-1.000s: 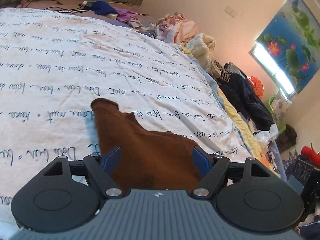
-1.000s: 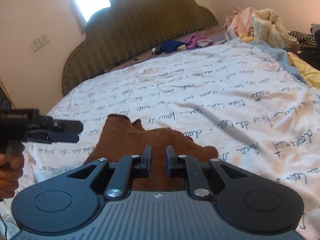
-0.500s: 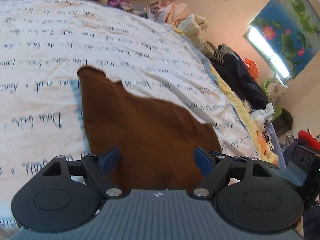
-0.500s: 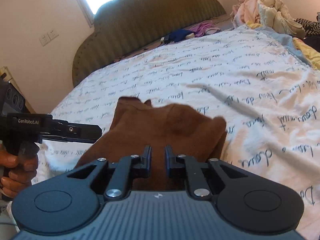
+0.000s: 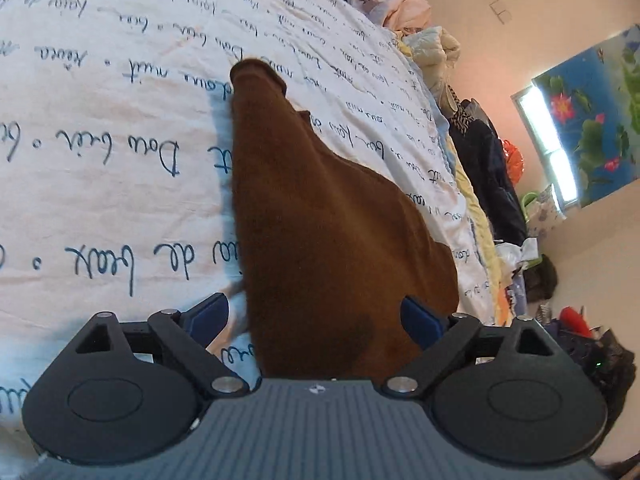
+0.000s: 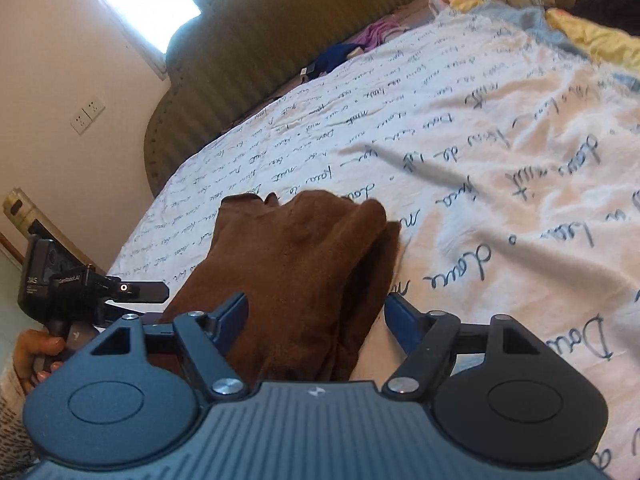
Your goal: Fold small clothes
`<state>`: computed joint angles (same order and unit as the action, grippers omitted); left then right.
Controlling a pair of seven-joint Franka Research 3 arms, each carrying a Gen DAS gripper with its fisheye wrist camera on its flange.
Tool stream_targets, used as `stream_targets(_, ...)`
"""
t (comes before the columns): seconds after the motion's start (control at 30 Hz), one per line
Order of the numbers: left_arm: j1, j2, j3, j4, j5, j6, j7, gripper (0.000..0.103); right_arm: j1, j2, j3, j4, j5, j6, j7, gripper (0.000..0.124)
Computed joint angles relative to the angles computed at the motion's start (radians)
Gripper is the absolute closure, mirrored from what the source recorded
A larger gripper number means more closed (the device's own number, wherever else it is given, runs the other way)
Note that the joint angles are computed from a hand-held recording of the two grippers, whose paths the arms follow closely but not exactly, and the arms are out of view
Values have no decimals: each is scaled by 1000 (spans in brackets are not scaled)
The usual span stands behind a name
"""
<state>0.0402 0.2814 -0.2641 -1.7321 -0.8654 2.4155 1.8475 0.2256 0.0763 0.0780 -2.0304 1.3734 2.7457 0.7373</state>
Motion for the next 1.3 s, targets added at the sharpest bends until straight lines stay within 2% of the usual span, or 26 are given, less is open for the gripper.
stream_targets(0.1,-7,23,-7,14,9,4,-13,9,-12,35,-4,20,10,-48,23,48)
stream_targets(0.13,-5,30,-12,21,2,-1,-6,5,-13,47,-4,26,-13,-53,58,48)
stream_targets(0.23,0,53,-25,46,-22,-16,-16,2,-44,75,1,48,65,-135,40,48)
stream_targets(0.3,-6,64,-27,59,-12,-18,-33,2,-51,90,6,64,80,-172,37,48)
stream_targets(0.37,-22,66,-24,64,34,-7,-50,10,-48,97,12,77,65,-181,35,50)
stream_targets(0.4,-41,60,-13,62,91,9,-84,15,-43,101,16,84,52,-173,40,51)
stream_targets(0.43,-59,53,-2,60,154,19,-118,26,-35,105,17,91,17,-156,63,58)
stream_targets(0.47,-71,48,4,58,207,29,-141,34,-27,110,19,98,-19,-138,83,65)
stream_targets(0.57,-77,31,4,38,283,56,-176,47,-27,119,28,110,-49,-127,96,69)
stream_targets(0.67,-83,21,0,24,334,87,-191,54,-22,121,35,111,-71,-96,108,78)
stream_targets(0.87,-112,-2,2,-4,463,145,-237,59,-5,111,42,104,-146,-40,156,85)
stream_targets(1.13,-125,-24,-2,-44,540,202,-257,60,22,102,48,93,-283,35,241,88)
stream_targets(1.3,-146,-36,7,-71,614,250,-298,62,60,92,37,79,-491,98,376,89)
